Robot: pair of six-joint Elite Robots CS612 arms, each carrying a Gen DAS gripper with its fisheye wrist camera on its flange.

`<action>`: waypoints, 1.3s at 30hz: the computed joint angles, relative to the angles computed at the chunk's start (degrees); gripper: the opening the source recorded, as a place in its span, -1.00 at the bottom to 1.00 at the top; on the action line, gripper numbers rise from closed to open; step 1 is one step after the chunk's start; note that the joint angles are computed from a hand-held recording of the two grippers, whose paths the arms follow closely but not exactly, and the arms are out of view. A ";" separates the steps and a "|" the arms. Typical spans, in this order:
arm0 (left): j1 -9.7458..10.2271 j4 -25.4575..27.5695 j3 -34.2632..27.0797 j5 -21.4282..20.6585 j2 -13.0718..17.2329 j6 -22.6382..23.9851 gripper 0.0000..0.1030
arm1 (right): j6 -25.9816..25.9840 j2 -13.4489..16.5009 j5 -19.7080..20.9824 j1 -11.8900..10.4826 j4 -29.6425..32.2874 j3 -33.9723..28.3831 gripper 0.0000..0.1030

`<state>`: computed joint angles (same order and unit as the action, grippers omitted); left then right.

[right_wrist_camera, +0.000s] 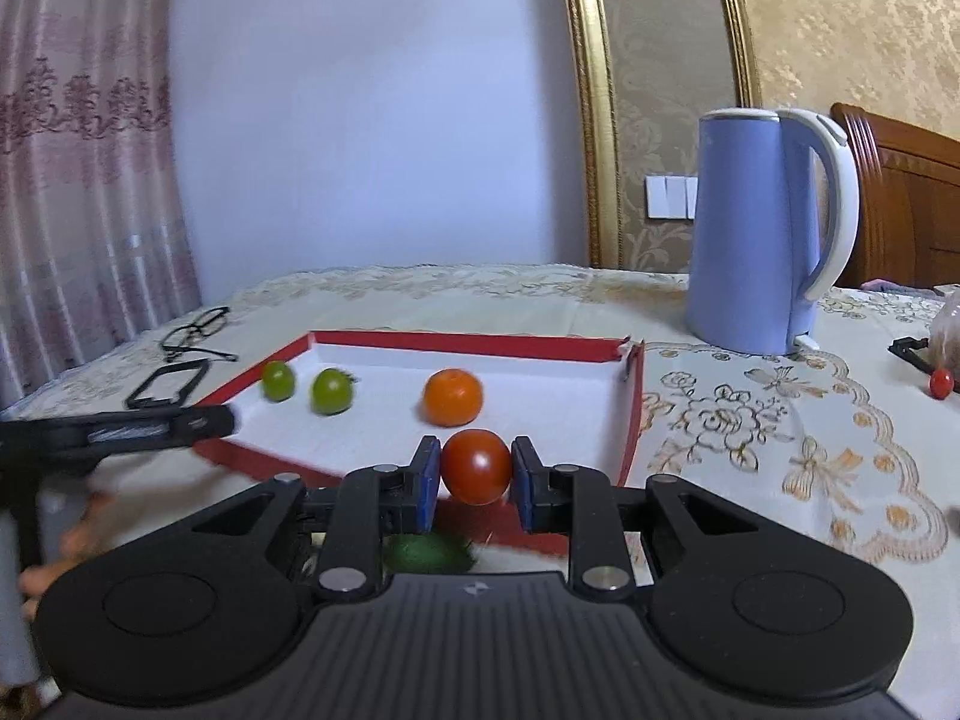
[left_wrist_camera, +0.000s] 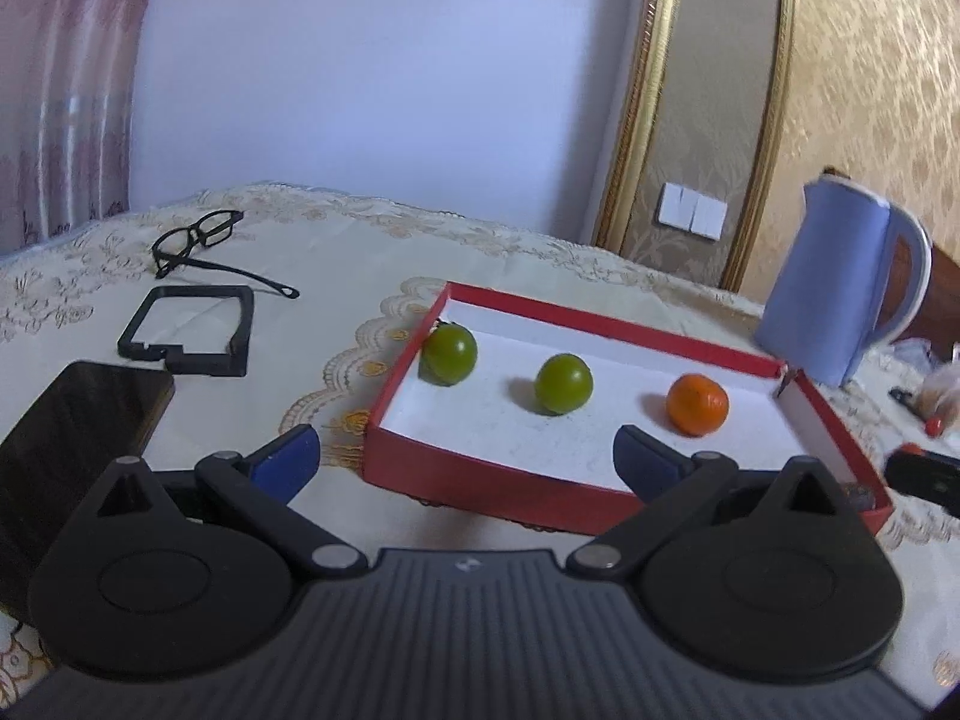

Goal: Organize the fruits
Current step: 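Carry the red cherry tomato over the tray and open the right gripper, then grasp the yellow-brown round fruit beside the tray with the right gripper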

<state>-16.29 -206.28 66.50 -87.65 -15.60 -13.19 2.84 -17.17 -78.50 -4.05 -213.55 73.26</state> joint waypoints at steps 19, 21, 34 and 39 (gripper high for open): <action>-0.70 0.25 1.02 2.25 -0.57 2.81 1.00 | -3.68 0.02 -3.85 0.55 2.82 -1.41 -0.37; -0.83 0.01 1.11 2.85 -0.58 3.11 1.00 | -6.33 -0.77 -2.74 0.82 0.24 1.78 -0.37; -0.78 0.08 1.27 2.39 -0.63 3.29 1.00 | -11.80 -1.39 2.23 2.36 5.67 4.22 -0.38; -0.82 -0.11 1.30 2.17 -0.61 3.81 1.00 | -12.39 -1.24 -0.23 2.79 8.43 3.01 -0.38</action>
<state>-17.11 -206.39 67.80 -85.49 -16.21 -9.38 -9.55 -18.41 -78.73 -1.26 -205.12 76.26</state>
